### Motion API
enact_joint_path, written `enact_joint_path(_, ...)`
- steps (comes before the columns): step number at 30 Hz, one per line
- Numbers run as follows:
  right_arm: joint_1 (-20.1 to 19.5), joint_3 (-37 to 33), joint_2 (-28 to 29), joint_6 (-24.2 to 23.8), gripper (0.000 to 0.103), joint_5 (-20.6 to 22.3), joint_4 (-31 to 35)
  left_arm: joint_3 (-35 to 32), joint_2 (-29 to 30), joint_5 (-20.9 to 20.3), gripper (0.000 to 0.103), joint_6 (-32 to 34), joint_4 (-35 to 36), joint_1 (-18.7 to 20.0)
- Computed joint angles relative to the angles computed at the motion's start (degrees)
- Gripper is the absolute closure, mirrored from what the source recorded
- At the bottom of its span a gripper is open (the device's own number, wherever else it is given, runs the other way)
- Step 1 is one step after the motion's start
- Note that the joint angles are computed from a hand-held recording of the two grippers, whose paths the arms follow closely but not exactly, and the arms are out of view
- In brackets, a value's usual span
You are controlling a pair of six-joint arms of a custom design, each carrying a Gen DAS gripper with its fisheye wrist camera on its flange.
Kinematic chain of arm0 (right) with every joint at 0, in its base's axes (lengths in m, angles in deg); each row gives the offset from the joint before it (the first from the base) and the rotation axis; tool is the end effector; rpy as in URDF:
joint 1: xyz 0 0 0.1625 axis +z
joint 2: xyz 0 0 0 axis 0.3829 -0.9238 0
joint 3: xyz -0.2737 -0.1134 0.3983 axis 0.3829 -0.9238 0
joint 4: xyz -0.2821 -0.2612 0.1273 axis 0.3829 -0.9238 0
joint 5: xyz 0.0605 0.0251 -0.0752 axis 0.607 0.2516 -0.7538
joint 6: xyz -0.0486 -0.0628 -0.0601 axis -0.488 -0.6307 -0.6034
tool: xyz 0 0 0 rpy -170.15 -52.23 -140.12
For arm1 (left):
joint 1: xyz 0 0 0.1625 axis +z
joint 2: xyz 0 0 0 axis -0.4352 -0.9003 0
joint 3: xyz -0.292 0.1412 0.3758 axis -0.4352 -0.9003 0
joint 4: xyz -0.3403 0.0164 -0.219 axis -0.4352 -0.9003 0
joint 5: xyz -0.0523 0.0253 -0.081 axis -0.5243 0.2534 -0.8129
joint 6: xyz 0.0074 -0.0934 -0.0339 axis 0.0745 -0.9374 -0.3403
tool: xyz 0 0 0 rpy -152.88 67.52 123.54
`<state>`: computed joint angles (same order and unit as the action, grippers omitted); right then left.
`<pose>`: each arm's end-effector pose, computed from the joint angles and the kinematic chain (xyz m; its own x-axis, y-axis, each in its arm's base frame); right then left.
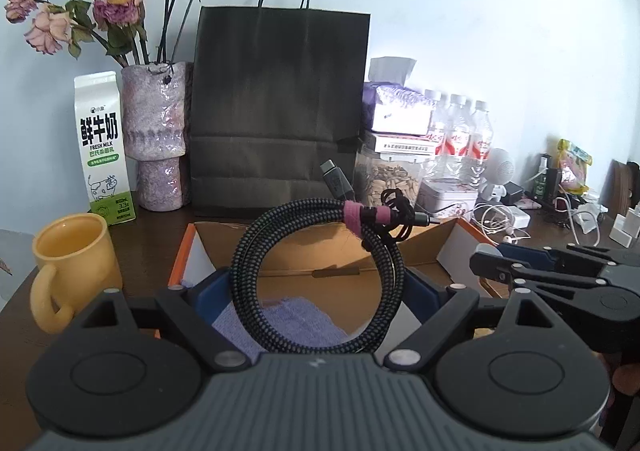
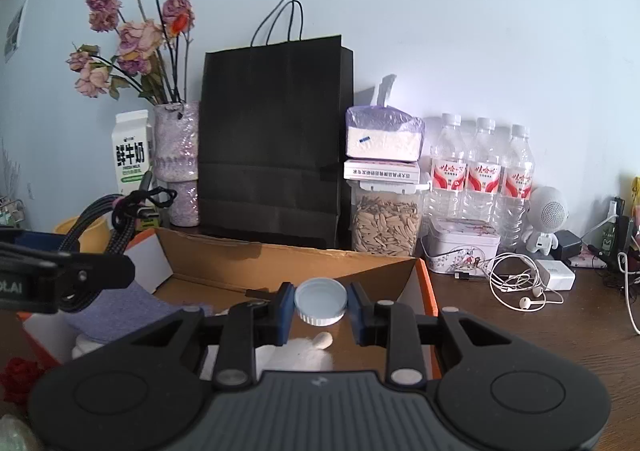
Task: Organize objects
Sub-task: 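Carry cable coil and cap into the box and open both tools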
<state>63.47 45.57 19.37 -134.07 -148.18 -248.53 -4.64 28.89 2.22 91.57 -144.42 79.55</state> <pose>0.0903 -0.8268 0.1865 -0.5979 -0.5278 0.6033 -0.7962 0.3041 -0.5230 -0.2705 -0.7348 0.0748 -0.7481 -0.1484 -0.6467 0.5480 0.4116 -0.7283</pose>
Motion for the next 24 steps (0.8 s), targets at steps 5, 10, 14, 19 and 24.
enact_joint_path(5,-0.4,-2.5,1.3,-0.3,0.076,-1.5,2.6,-2.5,0.6,0.1,0.013,-0.5,3.1,1.5)
enact_joint_path(10,-0.6,-3.0,1.6,0.1,0.076,-2.6,2.6,-2.4,0.5,0.4,0.013,-1.6,5.1,2.1)
enact_joint_path(14,-0.6,-2.8,1.6,-0.3,0.075,-3.4,2.6,-2.4,0.6,1.6,0.011,-2.5,5.3,2.0)
enact_joint_path(19,-0.7,-2.4,1.4,-0.2,0.012,-2.9,2.2,-3.0,1.3,2.3,0.000,-1.3,2.7,1.8)
enact_joint_path(24,-0.7,-1.9,1.3,-0.3,0.000,-2.3,1.5,-3.1,1.3,2.4,0.000,-1.6,2.8,1.8)
